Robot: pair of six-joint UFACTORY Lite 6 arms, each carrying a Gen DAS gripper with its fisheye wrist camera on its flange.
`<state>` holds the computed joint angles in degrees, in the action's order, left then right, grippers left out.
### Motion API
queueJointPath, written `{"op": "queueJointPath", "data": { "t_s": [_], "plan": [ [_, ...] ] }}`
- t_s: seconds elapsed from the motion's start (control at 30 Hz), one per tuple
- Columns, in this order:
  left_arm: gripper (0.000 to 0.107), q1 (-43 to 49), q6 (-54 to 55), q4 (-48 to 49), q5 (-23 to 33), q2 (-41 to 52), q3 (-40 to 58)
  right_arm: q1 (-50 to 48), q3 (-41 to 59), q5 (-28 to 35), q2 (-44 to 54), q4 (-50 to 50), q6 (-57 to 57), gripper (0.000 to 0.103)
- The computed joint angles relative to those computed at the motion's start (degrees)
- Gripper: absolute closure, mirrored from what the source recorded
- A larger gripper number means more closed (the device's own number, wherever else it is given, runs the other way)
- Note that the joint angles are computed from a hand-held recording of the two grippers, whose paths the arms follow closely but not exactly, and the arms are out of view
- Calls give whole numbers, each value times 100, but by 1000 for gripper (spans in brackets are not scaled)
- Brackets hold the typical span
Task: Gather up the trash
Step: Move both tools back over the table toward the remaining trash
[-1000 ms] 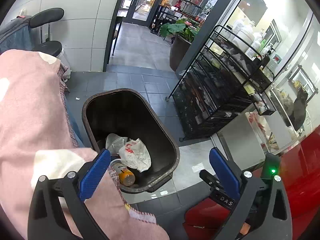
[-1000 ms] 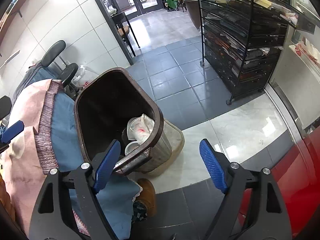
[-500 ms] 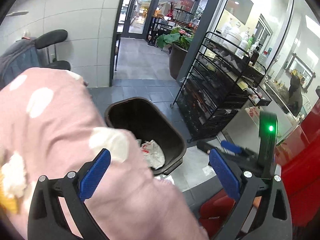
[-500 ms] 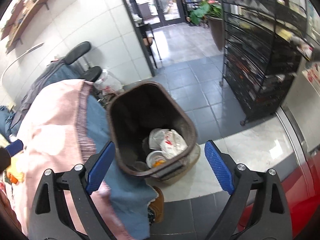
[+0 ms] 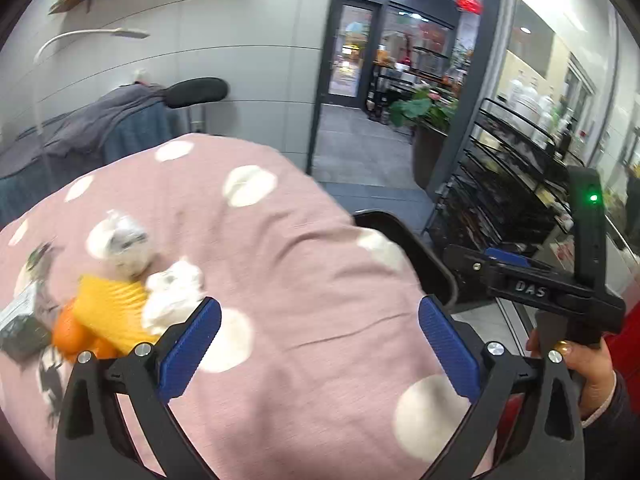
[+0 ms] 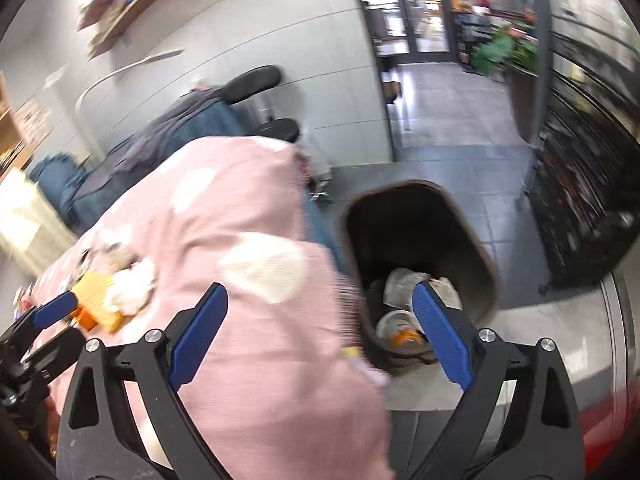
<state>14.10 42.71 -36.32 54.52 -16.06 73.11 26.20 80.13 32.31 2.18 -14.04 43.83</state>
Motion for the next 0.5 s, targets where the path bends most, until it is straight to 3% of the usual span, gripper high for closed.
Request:
{"op": "queueJointPath", "data": {
  "t_s": [0.27, 0.5],
  "plan": [
    [10, 1966, 1023, -566, 481, 178, -159, 832, 1869, 470, 1357, 407, -734, 11],
    [12, 3276, 1523, -799, 962, 1006, 370, 1472, 3805, 1177, 2662, 454, -1267, 11]
  ]
}}
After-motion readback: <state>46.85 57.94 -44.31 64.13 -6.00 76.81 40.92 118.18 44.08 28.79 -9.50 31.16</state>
